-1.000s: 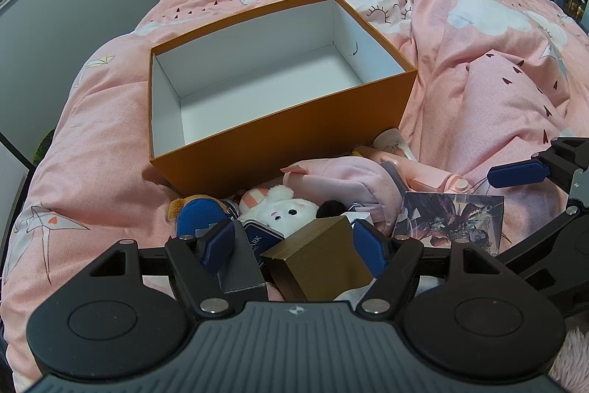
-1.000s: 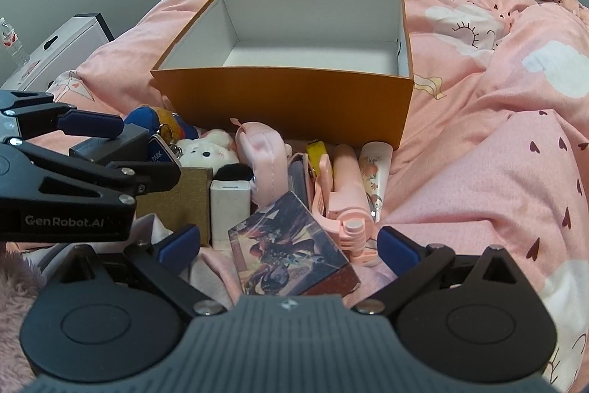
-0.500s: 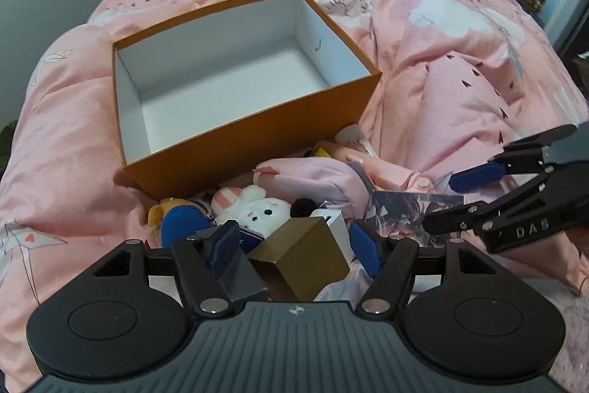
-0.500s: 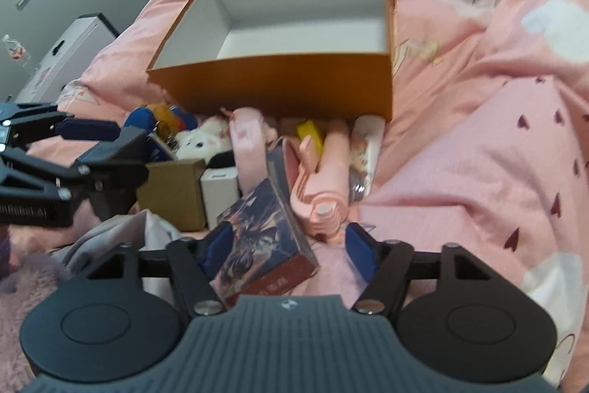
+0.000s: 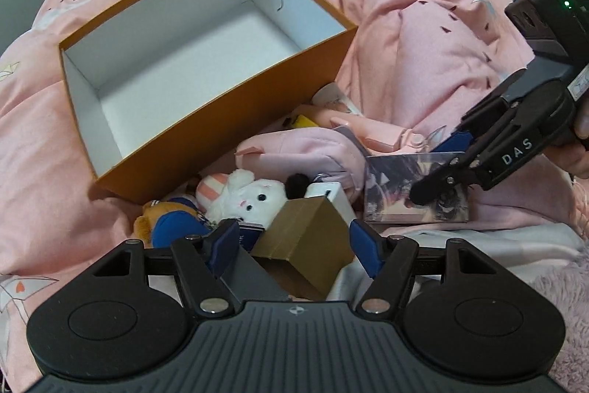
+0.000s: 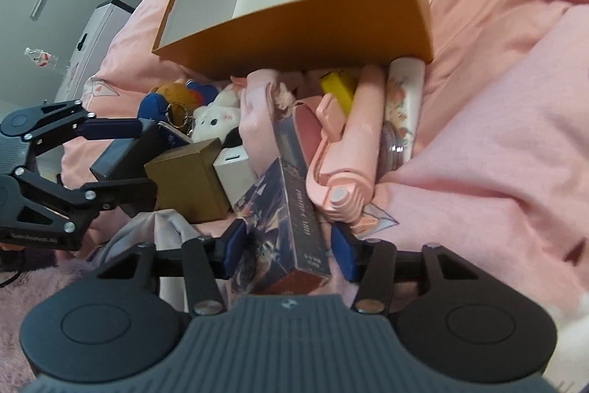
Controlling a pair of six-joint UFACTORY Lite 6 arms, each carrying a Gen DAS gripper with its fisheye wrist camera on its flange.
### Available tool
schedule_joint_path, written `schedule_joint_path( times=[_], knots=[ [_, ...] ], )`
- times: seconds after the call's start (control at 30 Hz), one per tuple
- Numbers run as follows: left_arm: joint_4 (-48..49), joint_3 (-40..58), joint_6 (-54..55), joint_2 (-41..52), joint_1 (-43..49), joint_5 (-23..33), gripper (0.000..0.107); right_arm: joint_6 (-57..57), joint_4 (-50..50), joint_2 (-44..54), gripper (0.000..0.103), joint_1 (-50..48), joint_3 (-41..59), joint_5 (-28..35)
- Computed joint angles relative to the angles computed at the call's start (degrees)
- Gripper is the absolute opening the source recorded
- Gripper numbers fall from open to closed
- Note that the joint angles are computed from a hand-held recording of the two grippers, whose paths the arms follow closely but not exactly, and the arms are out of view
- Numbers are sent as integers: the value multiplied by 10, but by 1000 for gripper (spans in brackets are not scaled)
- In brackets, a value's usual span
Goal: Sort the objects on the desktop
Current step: 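Grasp the photo card box with the right tool while the left tool grasps the dark grey box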
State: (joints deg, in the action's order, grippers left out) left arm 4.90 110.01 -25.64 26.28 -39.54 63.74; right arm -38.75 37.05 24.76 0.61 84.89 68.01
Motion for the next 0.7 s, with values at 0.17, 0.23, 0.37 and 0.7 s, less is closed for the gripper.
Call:
schedule_joint_path(
  times=[0.17, 0.23, 0.37, 0.7],
  knots=[
    [-37, -12, 3, -30, 25, -3, 78, -16, 8, -12, 35, -2, 5, 18],
    [-28, 8, -19, -26, 33, 18, 78, -20, 8, -24, 29, -1, 6, 21],
    [-24, 79, -37, 11, 56, 80, 78, -41, 5, -59, 26, 11, 8, 13],
    [-74, 212, -20, 114, 90, 210, 78, -59, 2, -118, 25, 43, 3, -124]
  ],
)
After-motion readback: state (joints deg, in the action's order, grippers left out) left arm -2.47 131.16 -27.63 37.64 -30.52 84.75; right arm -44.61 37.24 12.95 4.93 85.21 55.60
